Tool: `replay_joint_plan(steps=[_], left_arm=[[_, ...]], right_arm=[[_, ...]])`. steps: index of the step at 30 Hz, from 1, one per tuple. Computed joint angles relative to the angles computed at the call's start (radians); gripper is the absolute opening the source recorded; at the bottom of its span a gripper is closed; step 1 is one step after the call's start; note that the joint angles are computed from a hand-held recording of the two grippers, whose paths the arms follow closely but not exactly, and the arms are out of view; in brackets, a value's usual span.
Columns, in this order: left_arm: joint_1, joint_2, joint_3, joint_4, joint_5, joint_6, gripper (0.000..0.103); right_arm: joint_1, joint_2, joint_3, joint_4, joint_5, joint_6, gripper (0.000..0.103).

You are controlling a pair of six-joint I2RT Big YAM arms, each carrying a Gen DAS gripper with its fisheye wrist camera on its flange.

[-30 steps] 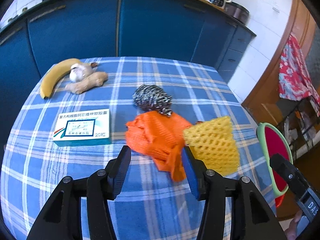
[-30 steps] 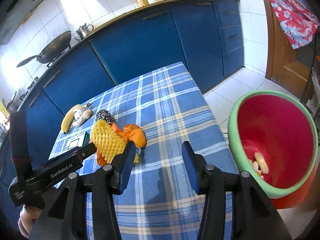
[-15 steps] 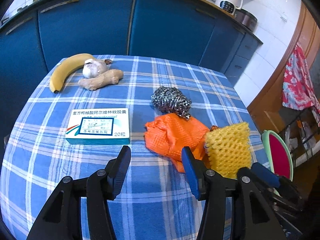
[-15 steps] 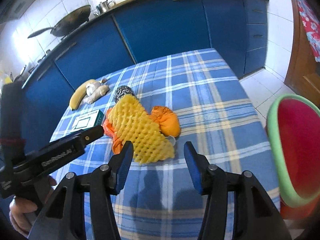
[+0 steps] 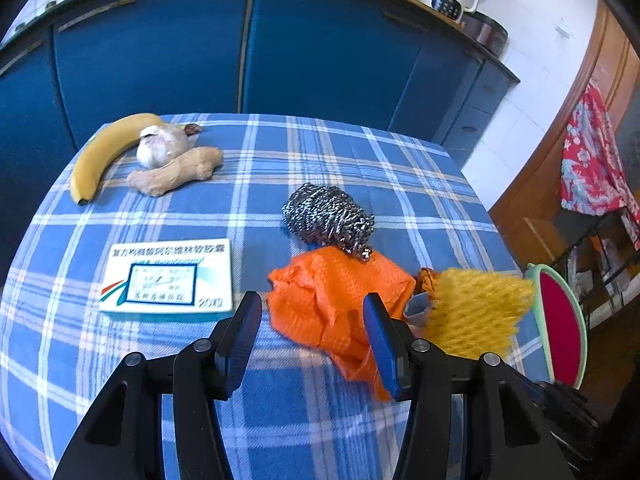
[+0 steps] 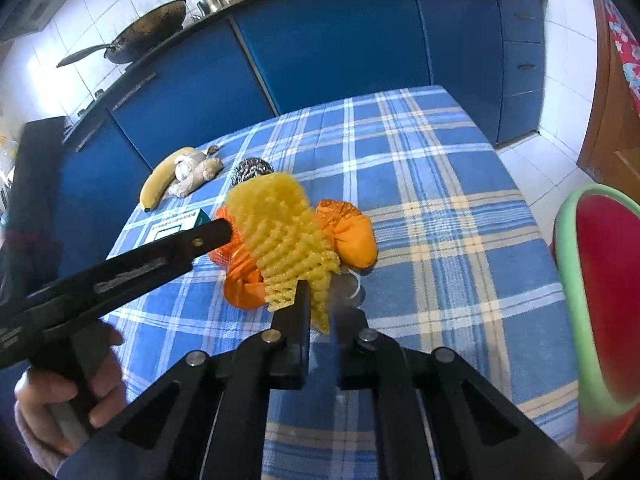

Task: Collect trash
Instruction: 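Grasp the orange rubber glove with the left tool while the right tool grasps the yellow foam net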

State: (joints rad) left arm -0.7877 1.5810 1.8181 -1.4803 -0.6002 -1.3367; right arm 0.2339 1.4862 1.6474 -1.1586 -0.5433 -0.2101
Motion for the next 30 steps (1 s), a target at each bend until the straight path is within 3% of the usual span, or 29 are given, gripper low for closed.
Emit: replay_joint_plan(steps=[8, 16, 18, 30], left_arm=[[0.02, 0.012, -0.001, 0.02, 0.029, 0.009, 0.051], [0.029, 0.003, -0.032, 0.072, 0.051, 0.014, 0.016], [0.025, -0.005, -0.037, 0.083, 0.045, 0.016, 0.012], [-0.069, -0.042, 0.006, 0.047, -0.09, -0.031, 0.009]], right_arm=[[-0.043, -0.028, -0.003, 0.016, -0.042, 0.017, 0.01], [-0.068, -0.032, -0.001, 0.019, -0.053, 0.03, 0.01], [-0.072, -0.033, -0.001, 0.02, -0.055, 0.031, 0.01], [-0.114, -0.07, -0.016, 0.027, -0.085, 0.035, 0.01]])
